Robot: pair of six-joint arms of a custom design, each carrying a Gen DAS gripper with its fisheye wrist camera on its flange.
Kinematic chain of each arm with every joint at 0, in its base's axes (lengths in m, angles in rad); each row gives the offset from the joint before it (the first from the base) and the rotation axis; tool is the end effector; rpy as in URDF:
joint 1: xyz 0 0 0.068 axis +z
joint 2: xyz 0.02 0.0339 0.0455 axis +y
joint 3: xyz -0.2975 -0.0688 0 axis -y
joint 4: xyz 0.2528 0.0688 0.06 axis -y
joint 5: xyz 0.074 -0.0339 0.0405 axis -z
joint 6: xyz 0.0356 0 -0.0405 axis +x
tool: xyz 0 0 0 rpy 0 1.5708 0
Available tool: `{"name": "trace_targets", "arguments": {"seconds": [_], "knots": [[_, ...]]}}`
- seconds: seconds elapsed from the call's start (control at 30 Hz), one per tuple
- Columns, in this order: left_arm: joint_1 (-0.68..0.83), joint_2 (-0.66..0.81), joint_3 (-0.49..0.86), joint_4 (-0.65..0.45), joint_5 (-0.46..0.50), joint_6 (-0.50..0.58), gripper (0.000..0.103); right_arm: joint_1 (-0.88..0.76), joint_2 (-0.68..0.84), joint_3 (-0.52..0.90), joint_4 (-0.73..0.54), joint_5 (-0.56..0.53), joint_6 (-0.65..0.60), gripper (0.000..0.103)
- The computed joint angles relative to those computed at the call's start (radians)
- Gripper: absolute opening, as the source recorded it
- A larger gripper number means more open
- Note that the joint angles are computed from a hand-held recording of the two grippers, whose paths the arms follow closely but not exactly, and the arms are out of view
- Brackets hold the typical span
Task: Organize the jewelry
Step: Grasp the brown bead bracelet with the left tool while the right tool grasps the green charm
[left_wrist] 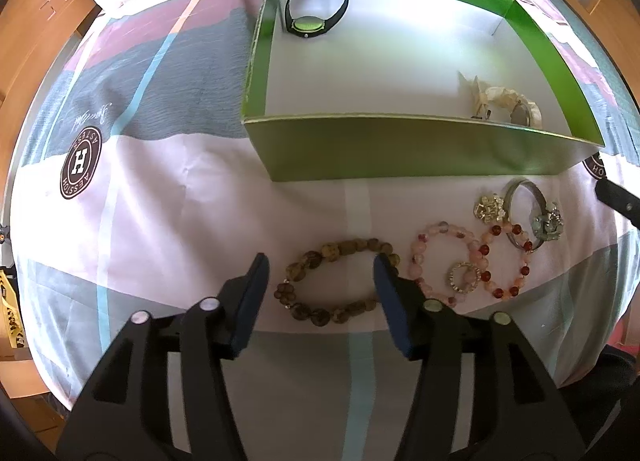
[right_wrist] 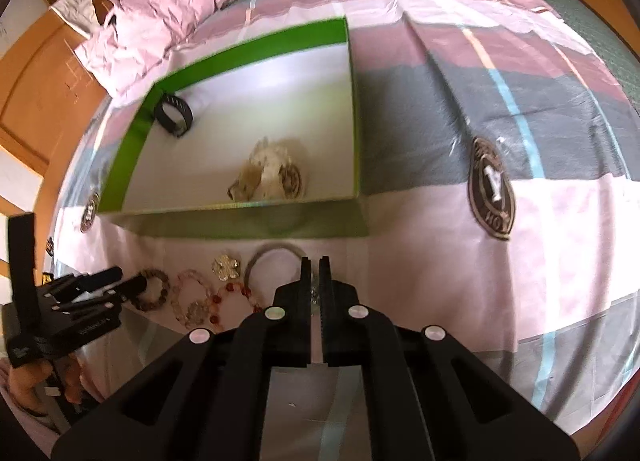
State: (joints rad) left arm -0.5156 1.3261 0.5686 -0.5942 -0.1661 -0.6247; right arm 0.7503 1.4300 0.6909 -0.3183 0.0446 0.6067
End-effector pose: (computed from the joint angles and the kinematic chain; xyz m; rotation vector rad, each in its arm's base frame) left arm 0.1739 -0.0918 0.1655 -0.1826 2.8623 0.0307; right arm 0.1908 0.1757 0.1867 -0.1771 2.6812 0.3960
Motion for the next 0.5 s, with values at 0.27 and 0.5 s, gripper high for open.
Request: {"name": "trace_targets", "arguments": {"seconds": [0.27, 0.5], "knots": [[-0.003, 0.022, 0.007, 0.007, -0.003, 0.007, 0.059, 0.006, 0.155, 0.024, 0.000, -0.110, 0.042, 0.029], [0.007, 0.020, -0.001, 0.010, -0.001, 0.008, 0.059, 0.069, 0.174, 0.040, 0.005, -0.001, 0.026, 0.008]]}}
